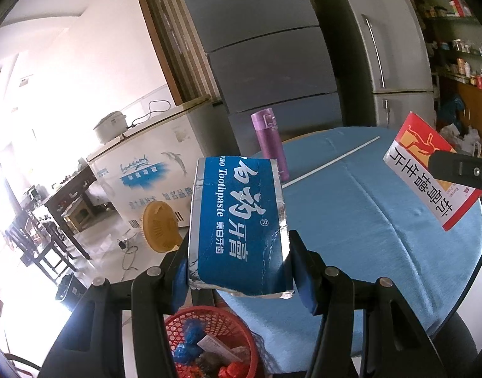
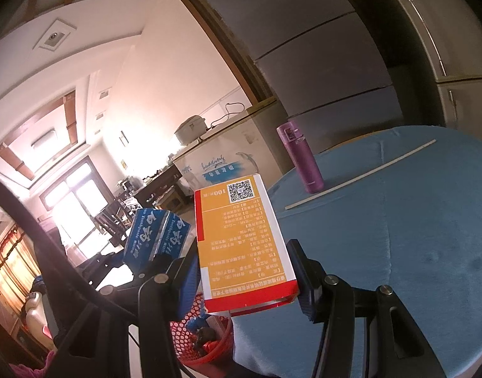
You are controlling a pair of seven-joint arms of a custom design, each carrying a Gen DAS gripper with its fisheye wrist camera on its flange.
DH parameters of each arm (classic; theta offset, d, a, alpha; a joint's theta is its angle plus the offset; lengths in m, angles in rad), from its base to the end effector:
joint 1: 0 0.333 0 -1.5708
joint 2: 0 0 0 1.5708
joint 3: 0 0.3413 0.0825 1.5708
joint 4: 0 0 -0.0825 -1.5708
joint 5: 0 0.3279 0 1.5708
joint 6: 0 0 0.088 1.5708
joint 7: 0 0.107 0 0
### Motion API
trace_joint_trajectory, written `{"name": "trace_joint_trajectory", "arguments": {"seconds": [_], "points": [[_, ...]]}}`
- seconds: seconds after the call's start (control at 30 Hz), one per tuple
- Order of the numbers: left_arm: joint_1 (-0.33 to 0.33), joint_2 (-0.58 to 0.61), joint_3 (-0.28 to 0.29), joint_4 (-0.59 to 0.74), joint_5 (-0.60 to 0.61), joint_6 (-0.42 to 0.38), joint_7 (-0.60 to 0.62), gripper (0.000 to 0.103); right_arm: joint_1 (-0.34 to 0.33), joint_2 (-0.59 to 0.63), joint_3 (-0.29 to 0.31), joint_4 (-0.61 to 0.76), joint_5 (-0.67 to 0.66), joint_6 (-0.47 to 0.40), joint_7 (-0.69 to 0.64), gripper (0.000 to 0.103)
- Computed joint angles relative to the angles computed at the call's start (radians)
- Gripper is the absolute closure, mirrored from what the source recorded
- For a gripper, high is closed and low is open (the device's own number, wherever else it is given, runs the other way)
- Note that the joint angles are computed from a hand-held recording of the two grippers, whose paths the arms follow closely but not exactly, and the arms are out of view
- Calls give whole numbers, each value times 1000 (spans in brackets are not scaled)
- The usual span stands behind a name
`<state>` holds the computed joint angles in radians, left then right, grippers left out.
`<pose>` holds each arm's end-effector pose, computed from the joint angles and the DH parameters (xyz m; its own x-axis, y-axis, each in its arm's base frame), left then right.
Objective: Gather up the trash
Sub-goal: 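Lift both held boxes off the table and carry them toward the red basket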
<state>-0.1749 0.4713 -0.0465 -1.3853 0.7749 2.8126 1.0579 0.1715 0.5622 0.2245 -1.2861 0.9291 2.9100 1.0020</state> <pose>0.6780 -0.1785 0.5841 -0.1325 -0.9475 -0.2912 -0.4753 0.3185 -0.8201 0.6975 0.1815 0.5691 0.3320 -0.8073 -0.4880 -0.5543 0.2516 -0.7934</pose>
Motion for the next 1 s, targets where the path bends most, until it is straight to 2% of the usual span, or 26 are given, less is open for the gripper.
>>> {"name": "trace_joint_trajectory", "arguments": {"seconds": [0.63, 1.0], "points": [[39, -36, 21, -68, 39, 4, -80, 45, 45, 63, -27, 103, -116, -68, 83, 48], [60, -47, 27, -95, 49, 9, -112, 45, 74, 145, -44, 234, -216, -147, 167, 48]]}}
